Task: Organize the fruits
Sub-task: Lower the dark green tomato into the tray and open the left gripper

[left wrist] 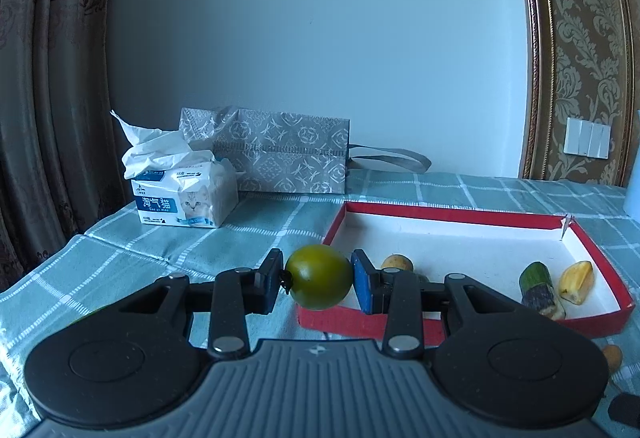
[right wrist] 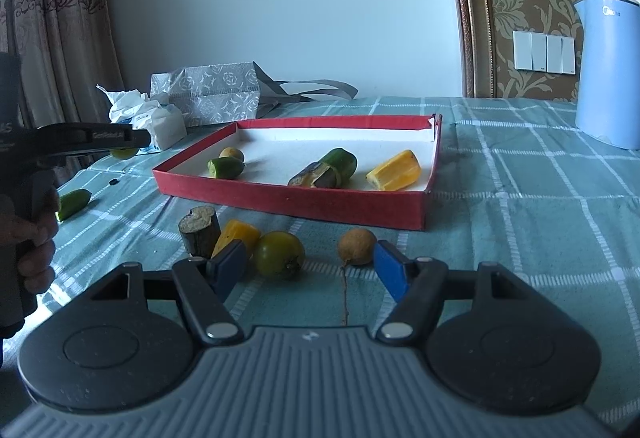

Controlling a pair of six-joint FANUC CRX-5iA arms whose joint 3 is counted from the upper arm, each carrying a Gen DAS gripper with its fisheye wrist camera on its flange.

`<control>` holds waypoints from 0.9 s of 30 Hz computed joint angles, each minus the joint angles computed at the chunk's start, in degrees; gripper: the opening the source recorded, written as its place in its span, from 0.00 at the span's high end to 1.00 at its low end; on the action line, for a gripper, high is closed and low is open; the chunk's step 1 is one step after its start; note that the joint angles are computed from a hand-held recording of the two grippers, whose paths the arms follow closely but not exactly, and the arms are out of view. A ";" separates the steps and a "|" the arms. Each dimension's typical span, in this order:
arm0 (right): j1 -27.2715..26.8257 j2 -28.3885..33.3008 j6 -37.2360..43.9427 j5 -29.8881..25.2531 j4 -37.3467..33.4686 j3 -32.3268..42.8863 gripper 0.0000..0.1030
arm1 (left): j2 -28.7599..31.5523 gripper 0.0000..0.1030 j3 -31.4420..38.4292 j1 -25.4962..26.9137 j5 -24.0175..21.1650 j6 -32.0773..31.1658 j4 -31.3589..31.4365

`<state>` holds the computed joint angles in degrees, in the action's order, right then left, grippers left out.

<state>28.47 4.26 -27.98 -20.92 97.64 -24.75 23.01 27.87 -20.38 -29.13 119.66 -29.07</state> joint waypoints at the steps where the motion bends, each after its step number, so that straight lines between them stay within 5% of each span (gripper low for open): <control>1: -0.04 0.00 0.05 0.12 -0.10 0.00 0.33 | 0.44 0.65 0.72 -0.11 -0.43 -0.44 0.25; 11: -0.04 0.06 -0.18 0.33 -0.55 0.03 0.33 | 8.28 0.65 11.21 1.65 -4.84 -15.02 15.59; 20: -0.33 0.14 -0.02 1.17 -1.13 0.16 0.33 | 16.22 0.65 23.87 1.28 -13.18 -15.39 15.40; 27: -0.53 0.18 0.05 1.84 -1.99 0.29 0.33 | 17.49 0.58 24.77 1.51 -13.40 -14.32 14.86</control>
